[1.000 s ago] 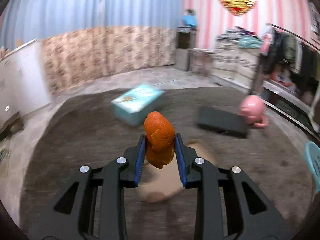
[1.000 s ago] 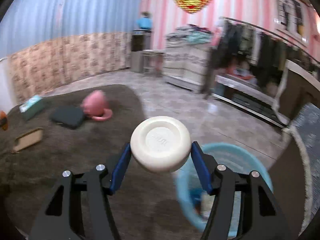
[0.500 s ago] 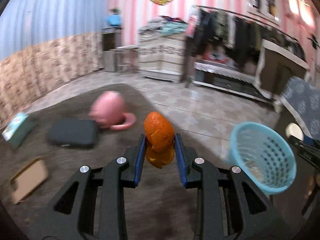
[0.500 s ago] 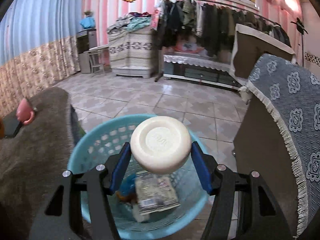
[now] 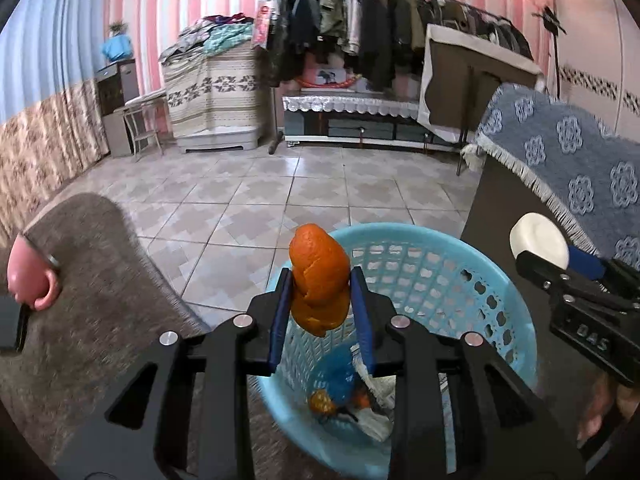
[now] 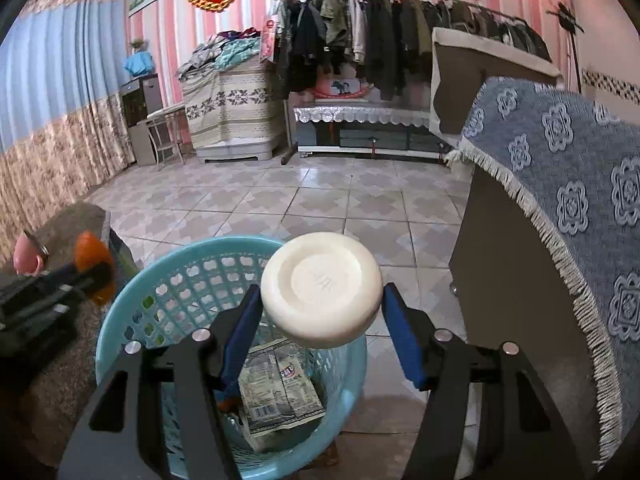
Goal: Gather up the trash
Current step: 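Lower the white container into the basket and open the right tool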
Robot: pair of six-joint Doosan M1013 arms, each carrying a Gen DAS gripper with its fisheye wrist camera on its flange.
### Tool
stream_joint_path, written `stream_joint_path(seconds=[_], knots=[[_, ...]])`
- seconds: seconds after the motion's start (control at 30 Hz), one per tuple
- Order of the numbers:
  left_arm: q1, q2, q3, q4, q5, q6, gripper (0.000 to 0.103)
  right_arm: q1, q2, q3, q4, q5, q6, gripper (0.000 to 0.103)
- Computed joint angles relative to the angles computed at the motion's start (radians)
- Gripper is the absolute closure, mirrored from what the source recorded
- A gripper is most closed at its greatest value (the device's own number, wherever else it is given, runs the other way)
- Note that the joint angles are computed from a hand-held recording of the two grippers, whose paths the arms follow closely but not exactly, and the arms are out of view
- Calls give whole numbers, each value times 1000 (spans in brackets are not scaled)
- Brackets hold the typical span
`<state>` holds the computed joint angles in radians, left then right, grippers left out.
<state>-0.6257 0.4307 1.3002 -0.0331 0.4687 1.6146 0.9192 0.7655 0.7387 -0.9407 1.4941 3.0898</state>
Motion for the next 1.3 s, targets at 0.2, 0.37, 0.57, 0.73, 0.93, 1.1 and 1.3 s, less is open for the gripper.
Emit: stream_joint_path(seconds=[0.2, 0.37, 0.57, 0.73, 0.93, 1.1, 1.3], knots=[[0, 30, -50, 42, 34, -47, 28, -4, -3, 11, 15, 1, 14, 42], [20, 17, -36, 125, 28, -155, 17, -3, 18, -26, 21, 18, -10, 42], [43, -34, 26, 308, 1, -332, 8, -5, 67, -118, 34, 33, -66, 42], [60, -90, 93, 492, -16, -457, 6, -9, 111, -194, 47, 30, -116, 42], [109, -164, 163, 561, -16, -557, 5, -6, 117, -195, 22, 1, -107, 18], [143, -217, 215, 608, 0, -653, 6, 9, 150, -261, -18, 19, -153, 8], [162, -303, 315, 805, 14, -860, 5, 27, 186, -341, -22, -9, -233, 4]])
